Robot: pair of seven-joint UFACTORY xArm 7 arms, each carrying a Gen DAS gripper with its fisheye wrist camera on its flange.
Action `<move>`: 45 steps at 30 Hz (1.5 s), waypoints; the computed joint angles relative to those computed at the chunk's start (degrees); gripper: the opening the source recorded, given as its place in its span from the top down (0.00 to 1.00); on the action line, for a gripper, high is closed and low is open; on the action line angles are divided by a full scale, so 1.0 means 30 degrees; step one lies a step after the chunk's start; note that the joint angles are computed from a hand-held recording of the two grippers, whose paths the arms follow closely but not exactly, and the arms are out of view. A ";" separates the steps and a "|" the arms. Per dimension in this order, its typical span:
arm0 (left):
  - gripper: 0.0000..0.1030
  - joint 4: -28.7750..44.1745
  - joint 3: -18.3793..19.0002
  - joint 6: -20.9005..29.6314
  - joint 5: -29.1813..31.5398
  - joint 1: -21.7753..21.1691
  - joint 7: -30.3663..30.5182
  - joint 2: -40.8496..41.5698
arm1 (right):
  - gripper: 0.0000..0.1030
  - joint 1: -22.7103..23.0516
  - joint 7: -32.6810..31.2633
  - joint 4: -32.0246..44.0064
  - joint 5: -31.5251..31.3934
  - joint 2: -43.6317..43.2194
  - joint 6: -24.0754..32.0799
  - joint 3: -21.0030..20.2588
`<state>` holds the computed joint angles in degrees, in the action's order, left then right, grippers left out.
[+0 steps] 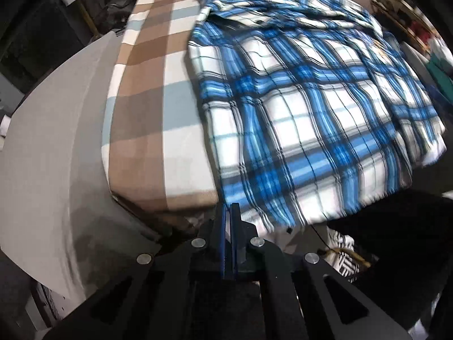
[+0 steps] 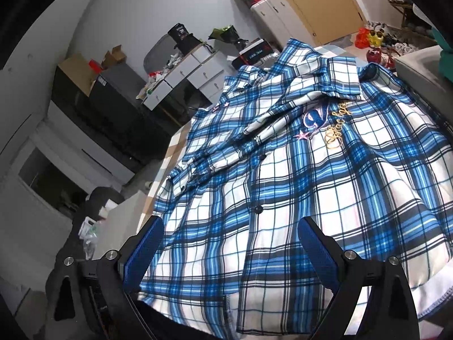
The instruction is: Fold large clothes
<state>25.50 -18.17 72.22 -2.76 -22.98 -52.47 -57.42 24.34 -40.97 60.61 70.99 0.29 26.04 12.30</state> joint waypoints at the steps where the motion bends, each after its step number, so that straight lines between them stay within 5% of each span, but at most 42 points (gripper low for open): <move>1: 1.00 0.0128 -0.0068 0.0148 -0.0100 -0.0034 0.0022 -0.0211 | 0.06 0.0016 0.0020 -0.0010 -0.0067 -0.0009 -0.0016 0.0017; 3: 1.00 0.0707 -0.0956 0.1300 -0.0785 0.1439 0.0836 -0.1250 | 0.06 0.0031 0.0031 -0.0009 -0.0091 -0.0039 0.0052 0.0023; 6: 1.00 0.1624 -0.0210 0.1387 -0.0321 0.2660 0.1040 -0.1773 | 0.06 0.0058 -0.0026 -0.0020 0.0096 -0.0090 0.0165 0.0029; 8: 0.84 0.2745 0.0481 0.1014 0.0539 0.3704 0.1800 -0.0856 | 0.06 0.0092 -0.0142 0.0015 0.0327 -0.0087 0.0320 0.0039; 10: 0.46 0.4399 0.0414 0.0014 0.1947 0.5638 0.3082 0.0874 | 0.06 0.0124 -0.0240 0.0045 0.0566 -0.0103 0.0464 0.0053; 14: 0.39 0.7631 0.1124 -0.3418 0.4910 0.7598 0.4485 0.5475 | 0.06 0.0238 -0.0802 0.0110 0.1086 -0.0180 0.0587 0.0102; 18: 0.20 1.3102 0.2984 -0.5792 0.8566 0.7672 0.4772 1.2994 | 0.06 0.0265 -0.0981 0.0274 0.1024 -0.0057 0.0650 0.0070; 23: 0.20 2.1693 0.5334 -0.4684 0.9237 0.7244 0.6829 2.2235 | 0.05 -0.0099 -0.0363 0.0924 0.0178 0.0703 0.1380 -0.0052; 29: 0.20 3.1550 0.4122 -0.3148 0.5343 0.9960 0.7719 3.1063 | 0.05 -0.0884 0.0320 0.1690 -0.1129 0.1711 0.2661 -0.0068; 34: 0.20 3.8545 0.5289 -0.2104 0.2983 0.9798 0.8299 3.6486 | 0.05 -0.1809 0.0660 0.2023 -0.0788 0.2304 0.4175 -0.0145; 36: 0.22 3.8745 0.5512 -0.2500 0.2014 0.9854 0.8082 3.6864 | 0.05 -0.2101 0.0890 0.1997 -0.0670 0.2394 0.4401 -0.0194; 39: 0.83 3.7608 0.5265 -0.3050 0.0111 1.0016 0.8935 3.6271 | 0.05 -0.2478 0.0954 0.1949 -0.0100 0.2400 0.4723 -0.0226; 40: 0.90 3.7814 0.5636 -0.2646 0.0188 0.9680 0.9121 3.6315 | 0.05 -0.2565 0.0913 0.1885 0.0161 0.2349 0.4820 -0.0227; 42: 0.97 3.5862 0.6311 -0.3457 0.0876 0.8870 0.9354 3.4901 | 0.05 -0.2639 0.0654 0.1668 0.0612 0.2092 0.4916 -0.0228; 45: 0.98 3.0847 0.6000 -0.7336 0.2196 0.8466 0.9182 3.1381 | 0.05 -0.2441 0.0119 0.1363 0.0949 0.1606 0.4546 -0.0199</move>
<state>118.04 -0.17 50.21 3.82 2.42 -24.92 36.73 17.02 -40.62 64.70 73.84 5.11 39.68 11.71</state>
